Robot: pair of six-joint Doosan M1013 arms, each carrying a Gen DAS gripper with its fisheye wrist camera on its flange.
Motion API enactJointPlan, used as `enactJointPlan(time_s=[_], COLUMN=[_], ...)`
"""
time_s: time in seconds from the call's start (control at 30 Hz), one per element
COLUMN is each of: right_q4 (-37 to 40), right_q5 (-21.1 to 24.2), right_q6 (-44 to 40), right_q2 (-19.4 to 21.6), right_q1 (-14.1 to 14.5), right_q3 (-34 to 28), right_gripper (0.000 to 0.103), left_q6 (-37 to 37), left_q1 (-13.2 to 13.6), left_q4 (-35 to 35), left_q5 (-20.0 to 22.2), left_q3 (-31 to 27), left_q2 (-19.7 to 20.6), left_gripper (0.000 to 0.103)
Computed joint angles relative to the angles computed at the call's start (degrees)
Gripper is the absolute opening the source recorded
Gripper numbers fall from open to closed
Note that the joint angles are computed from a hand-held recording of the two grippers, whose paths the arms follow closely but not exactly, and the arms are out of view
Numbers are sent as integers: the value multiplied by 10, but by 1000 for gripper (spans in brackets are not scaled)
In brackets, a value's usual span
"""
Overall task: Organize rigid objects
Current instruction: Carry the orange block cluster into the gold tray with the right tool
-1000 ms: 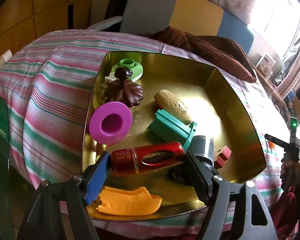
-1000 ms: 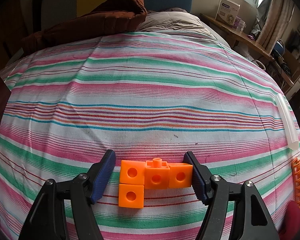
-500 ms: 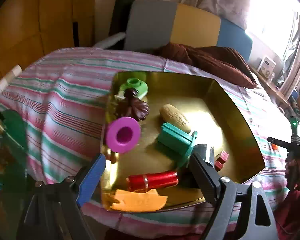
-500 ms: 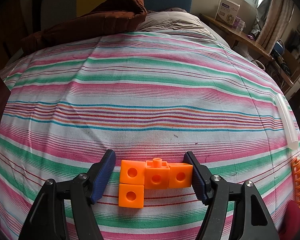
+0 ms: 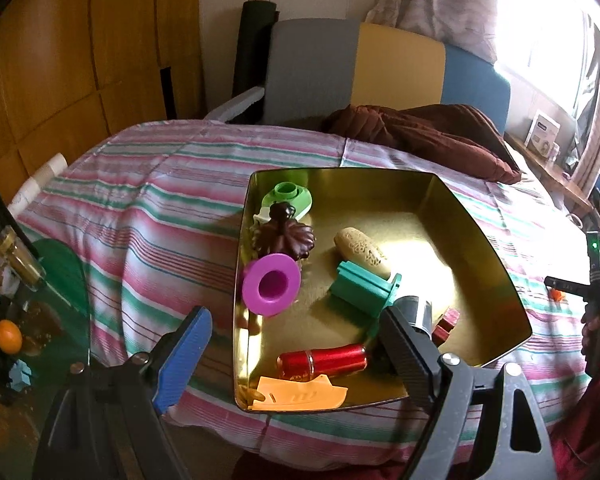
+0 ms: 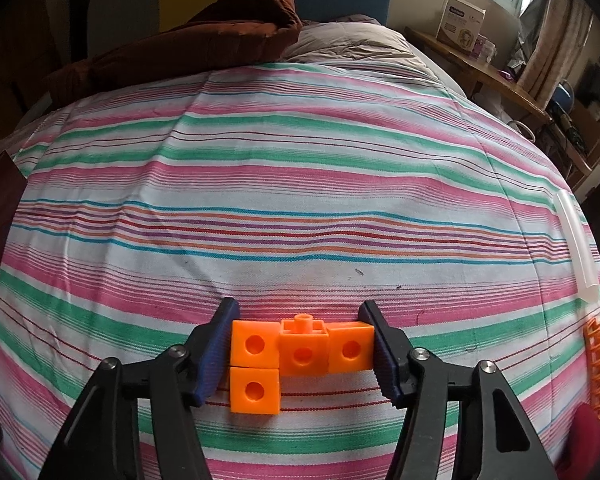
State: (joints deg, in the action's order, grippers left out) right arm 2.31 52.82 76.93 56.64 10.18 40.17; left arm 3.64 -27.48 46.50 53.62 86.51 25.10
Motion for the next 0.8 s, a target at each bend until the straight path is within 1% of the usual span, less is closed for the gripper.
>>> enactJointPlan(time_s=[0.13,0.2,0.53,0.67,0.8], right_q4=[1,-1,-1,1,6], right_q5=[3,-2,1,20,52], right_q6=[-4,-2,1,10,22], right_q2=[2,-3,-1,2,5], right_q1=[0,1,1,1,2], right_q3=[-4,4,1,-9,-23], right_gripper=[59,59,59,59,59], left_q6=[2,4,0,-5,-13], left_q1=[-1,-1,0,0,1], left_q4=[0,-6,-10,-9,-9], left_q5=[1,1,-4,-10,-18], left_q3=[-2,-4,2,7,14], left_q2=[0,1,-1,-4,-7], left_gripper=[87,87,87,87,87])
